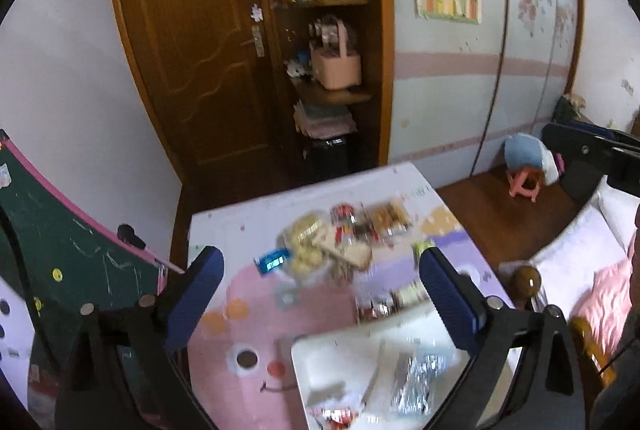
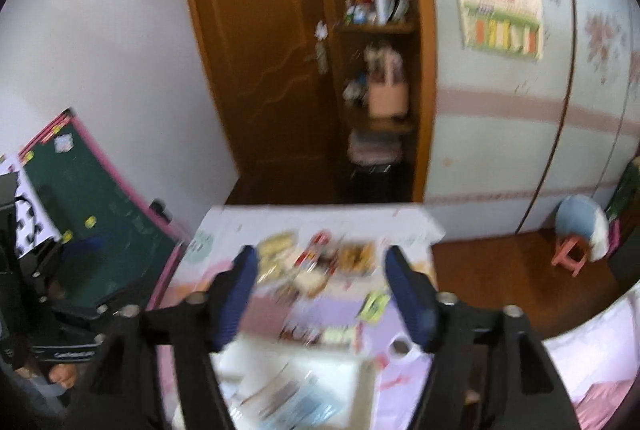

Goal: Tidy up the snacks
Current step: 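Grasp a clear bag of nut cookies with the left tool while the right tool grasps a green biscuit pack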

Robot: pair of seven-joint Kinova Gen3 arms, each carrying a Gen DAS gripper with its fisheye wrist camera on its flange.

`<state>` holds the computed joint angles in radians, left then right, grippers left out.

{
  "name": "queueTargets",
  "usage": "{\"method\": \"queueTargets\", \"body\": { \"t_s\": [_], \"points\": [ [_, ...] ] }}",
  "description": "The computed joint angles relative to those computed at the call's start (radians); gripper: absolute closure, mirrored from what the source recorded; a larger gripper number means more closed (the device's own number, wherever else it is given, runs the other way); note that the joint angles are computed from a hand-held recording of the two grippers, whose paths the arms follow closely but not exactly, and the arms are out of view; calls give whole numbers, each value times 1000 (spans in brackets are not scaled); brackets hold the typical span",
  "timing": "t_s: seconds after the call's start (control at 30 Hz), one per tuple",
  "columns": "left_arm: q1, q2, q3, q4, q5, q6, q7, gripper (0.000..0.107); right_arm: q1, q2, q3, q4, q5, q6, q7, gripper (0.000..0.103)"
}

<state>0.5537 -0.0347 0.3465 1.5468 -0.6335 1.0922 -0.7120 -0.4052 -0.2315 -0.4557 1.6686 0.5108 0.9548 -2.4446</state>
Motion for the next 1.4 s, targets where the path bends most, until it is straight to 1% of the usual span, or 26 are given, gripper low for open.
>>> {"method": "queueTargets", "body": {
  "t_s": [0.03, 0.1, 0.23, 0.33, 0.47, 0.63, 0.7, 0.8, 0.9, 0.97, 1.07, 1.17, 1.3, 1.33, 1.37, 1.4],
  "points": [
    [-5, 20, -4, -25, -8, 8, -10, 9, 13, 27, -3, -29, 25, 19, 5, 28],
    [-6, 74, -23, -85, -24, 26, -30, 9, 8, 73, 23, -70, 34, 43, 21, 28],
    [3, 191, -90, -169, -23, 14, -83, 9, -11, 175, 137, -117, -43, 29, 99, 28],
    [-13, 288, -130, -215, 39, -14, -155, 9, -24, 268, 201, -127, -85, 24, 139, 28],
    [-61, 418, -157, -256, 176, -59, -251, 9, -21, 394, 277, -113, -184, -4, 183, 28],
    [-60, 541, -201, -258, 265, -95, -299, 9, 0, 548, 338, -113, -320, -21, 248, 28],
    [-50, 603, -222, -283, 295, -78, -309, 9, 12, 598, 350, -117, -369, -20, 271, 28],
    [-64, 672, -243, -312, 364, -66, -337, 9, 51, 660, 349, -101, -465, -44, 321, 29],
    [-75, 727, -264, -326, 424, -67, -358, 10, 65, 705, 356, -101, -516, -57, 350, 29],
    [-78, 752, -275, -329, 449, -70, -365, 11, 60, 728, 364, -102, -526, -59, 353, 29],
    [-84, 777, -279, -328, 479, -80, -384, 14, 60, 753, 369, -101, -538, -66, 362, 32],
    [-74, 796, -288, -331, 486, -84, -395, 15, 54, 771, 376, -103, -544, -64, 359, 34],
    [-65, 816, -292, -345, 494, -76, -401, 17, 30, 798, 386, -114, -523, -45, 347, 45],
    [-65, 820, -292, -347, 498, -75, -402, 20, 24, 805, 387, -117, -518, -41, 345, 49],
    [-65, 823, -292, -348, 501, -74, -404, 23, 16, 804, 391, -114, -507, -43, 341, 49],
    [-66, 831, -291, -357, 505, -67, -406, 29, 3, 801, 395, -112, -493, -45, 335, 51]
  ]
}}
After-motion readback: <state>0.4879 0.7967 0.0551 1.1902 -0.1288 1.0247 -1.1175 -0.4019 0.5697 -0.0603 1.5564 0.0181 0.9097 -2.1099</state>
